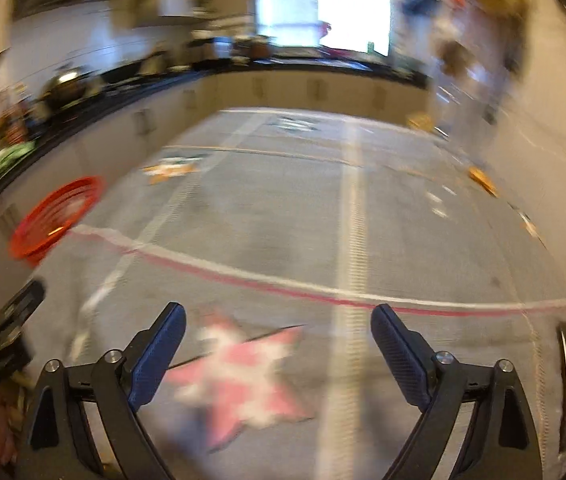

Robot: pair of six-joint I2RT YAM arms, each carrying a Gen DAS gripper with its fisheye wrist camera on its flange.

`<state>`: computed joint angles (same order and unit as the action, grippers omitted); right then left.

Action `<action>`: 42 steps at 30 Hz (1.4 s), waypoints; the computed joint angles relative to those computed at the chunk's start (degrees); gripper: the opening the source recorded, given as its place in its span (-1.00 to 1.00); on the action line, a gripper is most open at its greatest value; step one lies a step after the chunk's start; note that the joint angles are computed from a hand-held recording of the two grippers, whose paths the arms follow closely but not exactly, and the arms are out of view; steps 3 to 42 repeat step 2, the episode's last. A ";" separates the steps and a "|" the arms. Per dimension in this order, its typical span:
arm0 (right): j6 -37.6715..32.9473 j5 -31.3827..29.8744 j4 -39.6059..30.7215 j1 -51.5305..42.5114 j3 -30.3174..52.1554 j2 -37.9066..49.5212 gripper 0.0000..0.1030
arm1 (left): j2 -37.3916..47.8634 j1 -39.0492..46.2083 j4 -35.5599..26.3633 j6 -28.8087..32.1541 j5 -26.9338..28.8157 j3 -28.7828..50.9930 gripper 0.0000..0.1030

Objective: Collect trash

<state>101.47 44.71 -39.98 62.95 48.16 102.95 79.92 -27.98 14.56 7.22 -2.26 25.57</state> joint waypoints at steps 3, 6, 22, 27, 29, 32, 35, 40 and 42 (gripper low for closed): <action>1.79 -2.22 0.35 -3.11 -4.31 -2.48 0.92 | 5.33 -3.99 -3.88 -0.25 2.65 5.68 1.00; 1.79 -2.22 0.35 -3.11 -4.31 -2.48 0.92 | 5.33 -3.99 -3.88 -0.25 2.65 5.68 1.00; 1.79 -2.22 0.35 -3.11 -4.31 -2.48 0.92 | 5.33 -3.99 -3.88 -0.25 2.65 5.68 1.00; 1.79 -2.22 0.35 -3.11 -4.31 -2.48 0.92 | 5.33 -3.99 -3.88 -0.25 2.65 5.68 1.00; 1.79 -2.22 0.35 -3.11 -4.31 -2.48 0.92 | 5.33 -3.99 -3.88 -0.25 2.65 5.68 1.00; 1.79 -2.22 0.35 -3.11 -4.31 -2.48 0.92 | 5.33 -3.99 -3.88 -0.25 2.65 5.68 1.00; 1.79 -2.22 0.35 -3.11 -4.31 -2.48 0.92 | 5.33 -3.99 -3.88 -0.25 2.65 5.68 1.00; 1.79 -2.22 0.35 -3.11 -4.31 -2.48 0.92 | 5.33 -3.99 -3.88 -0.25 2.65 5.68 1.00; 1.79 -2.22 0.35 -3.11 -4.31 -2.48 0.92 | 5.33 -3.99 -3.88 -0.25 2.65 5.68 1.00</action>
